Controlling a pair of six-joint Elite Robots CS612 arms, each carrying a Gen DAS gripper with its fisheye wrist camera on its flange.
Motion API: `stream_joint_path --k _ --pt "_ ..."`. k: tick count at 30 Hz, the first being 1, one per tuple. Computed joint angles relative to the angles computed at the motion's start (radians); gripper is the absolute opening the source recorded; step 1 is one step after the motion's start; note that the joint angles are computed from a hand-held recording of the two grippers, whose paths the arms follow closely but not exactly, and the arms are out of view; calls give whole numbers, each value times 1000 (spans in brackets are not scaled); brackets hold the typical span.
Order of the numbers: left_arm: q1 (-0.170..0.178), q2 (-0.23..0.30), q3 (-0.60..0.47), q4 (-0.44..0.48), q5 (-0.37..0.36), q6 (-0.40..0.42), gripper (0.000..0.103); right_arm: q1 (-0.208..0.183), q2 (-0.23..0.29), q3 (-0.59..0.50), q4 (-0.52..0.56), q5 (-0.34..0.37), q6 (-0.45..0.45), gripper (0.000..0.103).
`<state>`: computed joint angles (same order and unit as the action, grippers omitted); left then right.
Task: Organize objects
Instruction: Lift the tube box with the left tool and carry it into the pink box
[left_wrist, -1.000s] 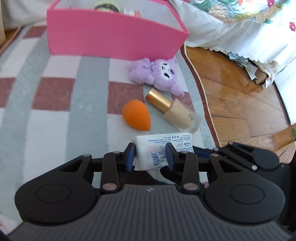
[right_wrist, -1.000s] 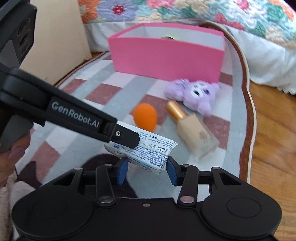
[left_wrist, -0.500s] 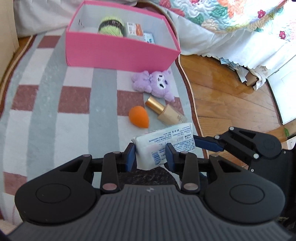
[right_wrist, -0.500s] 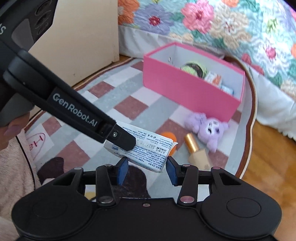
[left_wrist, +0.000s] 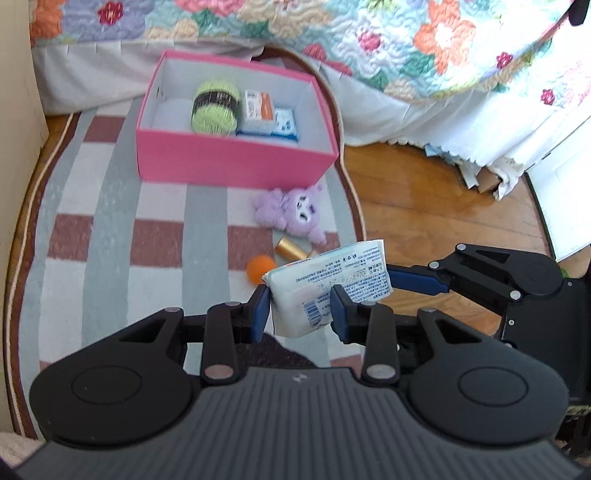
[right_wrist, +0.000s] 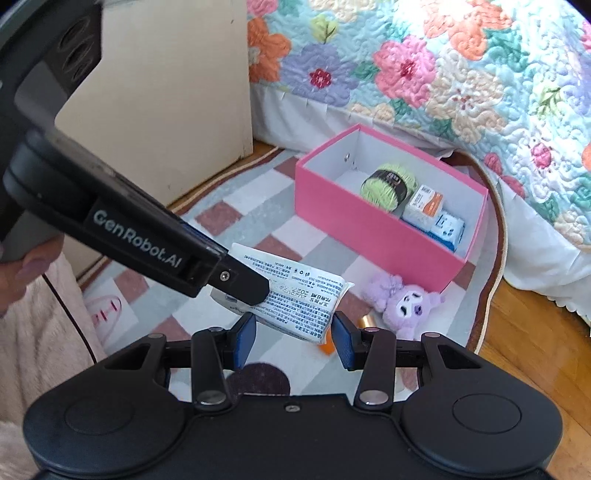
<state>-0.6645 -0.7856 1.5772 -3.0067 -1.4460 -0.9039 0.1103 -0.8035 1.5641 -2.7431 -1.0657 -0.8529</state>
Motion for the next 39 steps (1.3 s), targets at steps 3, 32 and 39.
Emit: stream_joint_path --k 3,32,39 --pt "4 -7 -8 -12 18 20 34 -3 -1 -23 22 20 31 50" --pt "188 274 -447 122 -79 13 35 57 375 -709 314 1 396 51" --pt "204 384 -581 193 -118 -9 35 73 504 -916 466 -85 404 50"
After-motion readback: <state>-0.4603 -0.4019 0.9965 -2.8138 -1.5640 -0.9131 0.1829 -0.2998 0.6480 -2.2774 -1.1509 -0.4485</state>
